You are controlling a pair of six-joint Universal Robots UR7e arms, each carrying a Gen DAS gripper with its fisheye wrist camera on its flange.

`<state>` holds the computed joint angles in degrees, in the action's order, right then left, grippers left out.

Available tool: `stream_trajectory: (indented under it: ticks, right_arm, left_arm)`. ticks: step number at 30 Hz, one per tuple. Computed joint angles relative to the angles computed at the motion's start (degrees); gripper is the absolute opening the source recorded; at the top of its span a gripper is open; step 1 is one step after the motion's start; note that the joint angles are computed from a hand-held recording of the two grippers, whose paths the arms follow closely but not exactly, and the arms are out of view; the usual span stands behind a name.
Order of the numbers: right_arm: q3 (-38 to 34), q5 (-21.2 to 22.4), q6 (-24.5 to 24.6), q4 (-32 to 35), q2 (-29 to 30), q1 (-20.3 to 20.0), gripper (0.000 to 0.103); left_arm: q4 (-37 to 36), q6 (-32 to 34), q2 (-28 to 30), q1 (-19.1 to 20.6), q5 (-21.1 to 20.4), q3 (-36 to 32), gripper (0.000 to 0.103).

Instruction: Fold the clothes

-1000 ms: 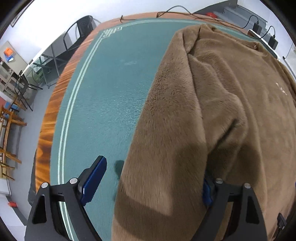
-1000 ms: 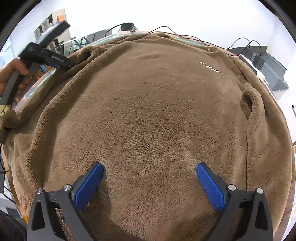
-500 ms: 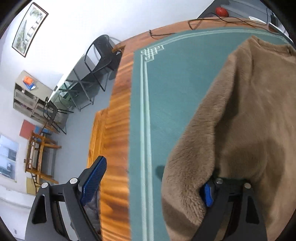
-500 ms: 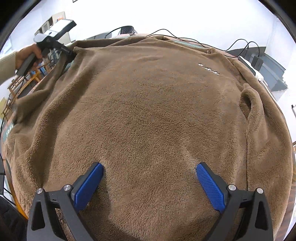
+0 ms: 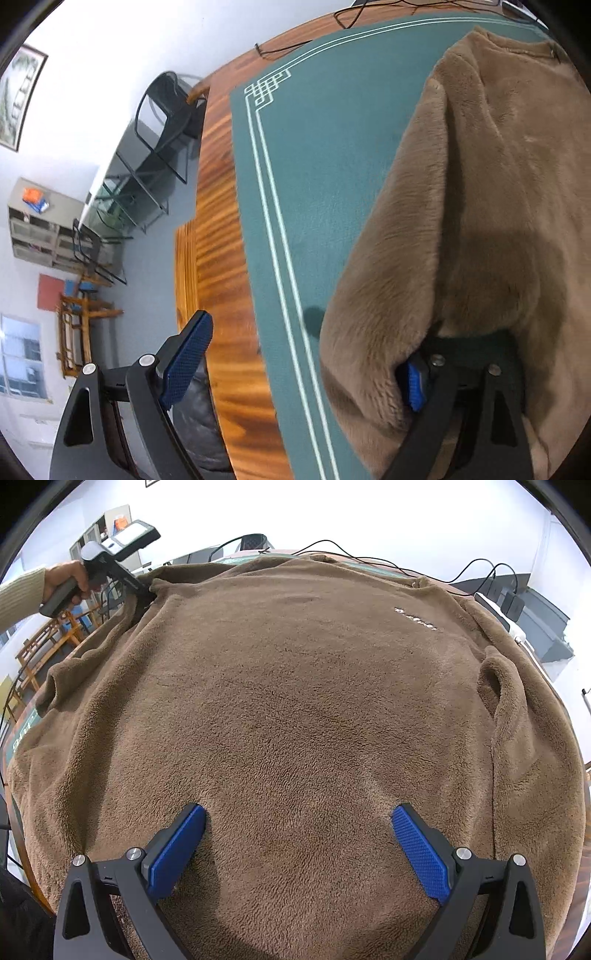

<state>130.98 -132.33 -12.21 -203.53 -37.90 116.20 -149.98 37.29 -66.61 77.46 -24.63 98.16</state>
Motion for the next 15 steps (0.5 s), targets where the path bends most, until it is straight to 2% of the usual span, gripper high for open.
stream_trajectory:
  ticks: [6, 9, 11, 15]
  right_arm:
    - [-0.31, 0.58, 0.91, 2.06, -0.82, -0.30, 0.102]
    - [0.16, 2.21, 4.68, 5.65, -3.47, -0.61, 0.102]
    - [1.68, 4.17, 7.34, 5.18, -6.07, -1.41, 0.102]
    - [4.85, 5.37, 11.28, 3.72, -10.96, -3.64, 0.102]
  left_arm:
    - [7.17, -9.90, -7.83, -2.44, -1.21, 6.53, 0.090]
    - [10.02, -14.77, -12.03, -4.65, -2.07, 11.90, 0.090]
    - [12.01, -17.95, -14.84, -6.28, -2.91, 15.62, 0.090]
    - [17.22, -23.62, -19.50, -9.18, -5.16, 21.90, 0.091]
